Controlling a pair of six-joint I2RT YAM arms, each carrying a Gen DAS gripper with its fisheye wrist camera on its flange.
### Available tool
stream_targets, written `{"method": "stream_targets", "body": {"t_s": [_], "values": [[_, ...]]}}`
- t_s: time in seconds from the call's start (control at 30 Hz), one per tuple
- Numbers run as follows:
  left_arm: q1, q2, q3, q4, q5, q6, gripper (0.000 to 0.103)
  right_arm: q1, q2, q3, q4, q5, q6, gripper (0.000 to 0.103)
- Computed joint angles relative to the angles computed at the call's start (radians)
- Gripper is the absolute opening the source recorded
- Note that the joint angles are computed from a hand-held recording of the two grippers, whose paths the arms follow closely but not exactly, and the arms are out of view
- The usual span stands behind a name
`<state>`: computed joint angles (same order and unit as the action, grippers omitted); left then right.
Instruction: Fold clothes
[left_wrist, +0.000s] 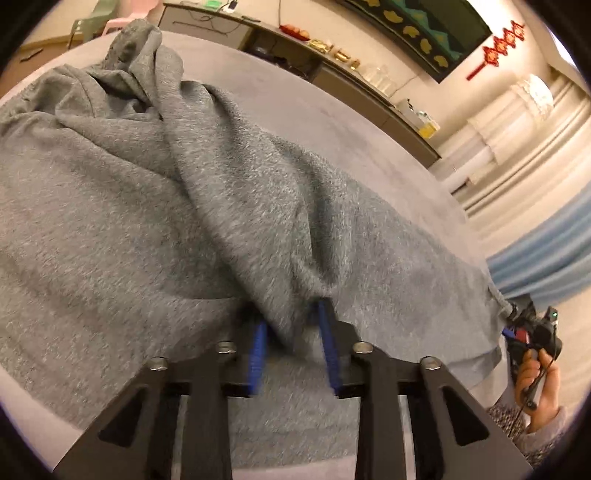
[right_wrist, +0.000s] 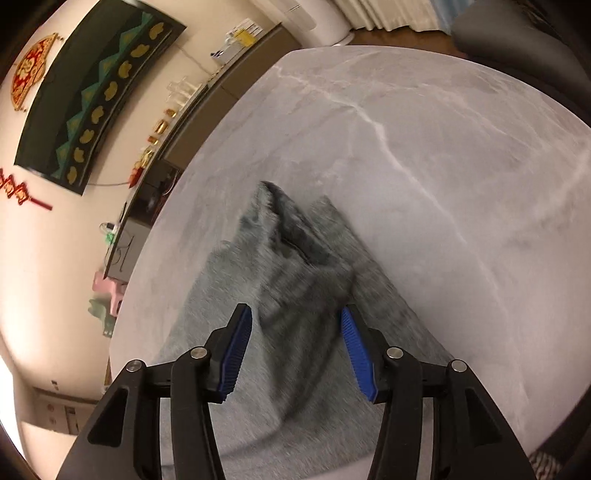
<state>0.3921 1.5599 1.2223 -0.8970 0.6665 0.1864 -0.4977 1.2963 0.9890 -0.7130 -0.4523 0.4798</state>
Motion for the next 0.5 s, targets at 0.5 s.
{"method": "stream_targets", "body": {"t_s": [0.5], "values": [[0.146, 0.105, 0.505, -0.473, 0.248, 0.158, 0.005, -0.140, -0.049, 0.447, -0.359, -0.217, -0.319, 0.005]]}}
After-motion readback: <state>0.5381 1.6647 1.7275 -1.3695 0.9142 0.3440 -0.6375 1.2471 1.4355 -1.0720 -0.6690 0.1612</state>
